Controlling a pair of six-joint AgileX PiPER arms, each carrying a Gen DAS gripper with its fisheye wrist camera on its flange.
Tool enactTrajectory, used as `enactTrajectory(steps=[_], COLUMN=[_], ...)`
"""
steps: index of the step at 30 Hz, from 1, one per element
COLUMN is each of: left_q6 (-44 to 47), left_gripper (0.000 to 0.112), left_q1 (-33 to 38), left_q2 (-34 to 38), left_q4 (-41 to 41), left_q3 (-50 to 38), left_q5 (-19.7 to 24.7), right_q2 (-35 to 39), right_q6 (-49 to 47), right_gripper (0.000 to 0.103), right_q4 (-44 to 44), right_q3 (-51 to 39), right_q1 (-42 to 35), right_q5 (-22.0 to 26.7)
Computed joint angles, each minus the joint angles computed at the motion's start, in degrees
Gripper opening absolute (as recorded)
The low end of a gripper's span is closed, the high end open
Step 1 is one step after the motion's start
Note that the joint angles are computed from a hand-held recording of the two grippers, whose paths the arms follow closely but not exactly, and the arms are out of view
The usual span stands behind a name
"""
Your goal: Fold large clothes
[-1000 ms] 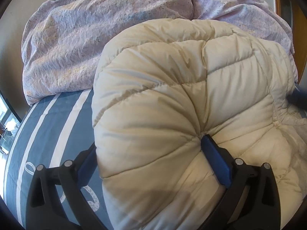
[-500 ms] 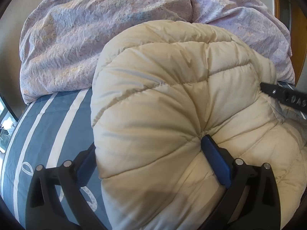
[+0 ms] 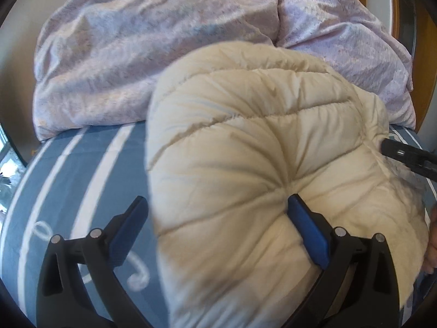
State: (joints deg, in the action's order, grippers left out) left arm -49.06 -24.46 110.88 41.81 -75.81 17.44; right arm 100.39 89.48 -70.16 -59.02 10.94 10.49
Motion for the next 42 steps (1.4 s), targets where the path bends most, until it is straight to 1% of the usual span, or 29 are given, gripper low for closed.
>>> enactTrajectory(steps=[1,3,5,6,7,9,11,12,14,17,18,21,23,29,31,37,42], left_q6=[-0.83,-2.88,-5.21,-8.25,-8.99,-9.67,-9.44,-7.93,-7.0,-8.58,-9.2,-15.51,-16.66,-14.88,-14.35,-13.61,-10.93], left_gripper=[0.101,0.101,0.101,0.101,0.101,0.101,0.101,0.101,0.101,0.101,0.101,0.101,0.101,0.101,0.101,0.101,0.101], left_q1=[-0.04,-0.26,-0.61,-1.21,-1.37,-2.03,-2.99,-3.22,-3.91,-4.97,-5.25,-7.11,-7.84,-9.46,-10.54,-12.59,-13.38], left_q2=[-1.8,-5.93,-9.51,-12.55,-14.45,-18.53,-22.36,-23.5,-25.56,-28.7,-29.49,-32.39,-34.17,-38.7,-39.84,-42.33,-44.31], left_q4=[0.37,1.64,3.72,6.45,7.0,7.1,5.71,3.8,1.86,1.16,1.22,5.66,6.04,2.82,1.97,-0.2,-3.28], left_q3=[1.93,6.55,10.43,13.84,15.86,20.28,24.51,25.69,28.3,32.86,33.96,37.67,39.22,42.1,42.79,43.86,44.47], left_q5=[-0.01,-0.43,-0.69,-0.76,-0.96,-0.93,-0.6,-0.36,0.33,0.76,0.8,1.88,2.28,2.75,3.33,4.34,4.35], right_q2=[-1.69,-6.09,-9.83,-11.97,-13.25,-17.17,-19.6,-21.16,-23.09,-25.39,-26.05,-27.59,-28.46,-30.79,-31.71,-33.81,-34.49], right_q6=[-0.01,-1.62,-0.95,0.76,2.0,7.22,10.56,13.55,16.07,18.1,18.46,20.87,22.86,27.35,28.73,29.47,29.09], right_gripper=[0.088,0.095,0.096,0.097,0.097,0.097,0.097,0.097,0.098,0.098,0.098,0.098,0.098,0.097,0.097,0.097,0.097], right_q4=[0.14,2.21,2.17,1.17,0.32,-3.43,-5.61,-7.79,-9.0,-8.68,-8.21,-8.33,-8.55,-8.19,-7.97,-5.57,-4.36], right_q3=[1.84,6.55,10.57,12.83,14.26,18.56,21.24,23.08,25.16,27.72,28.52,30.83,32.33,35.74,36.7,37.44,37.29], right_q1=[0.26,1.0,2.38,3.62,4.29,6.95,9.15,10.6,12.81,16.78,18.17,21.62,23.92,28.26,30.45,36.79,38.37], right_q5=[-0.02,-0.18,0.3,1.01,1.13,1.9,2.7,3.28,4.3,6.93,8.0,10.22,11.39,11.97,13.14,18.17,18.85])
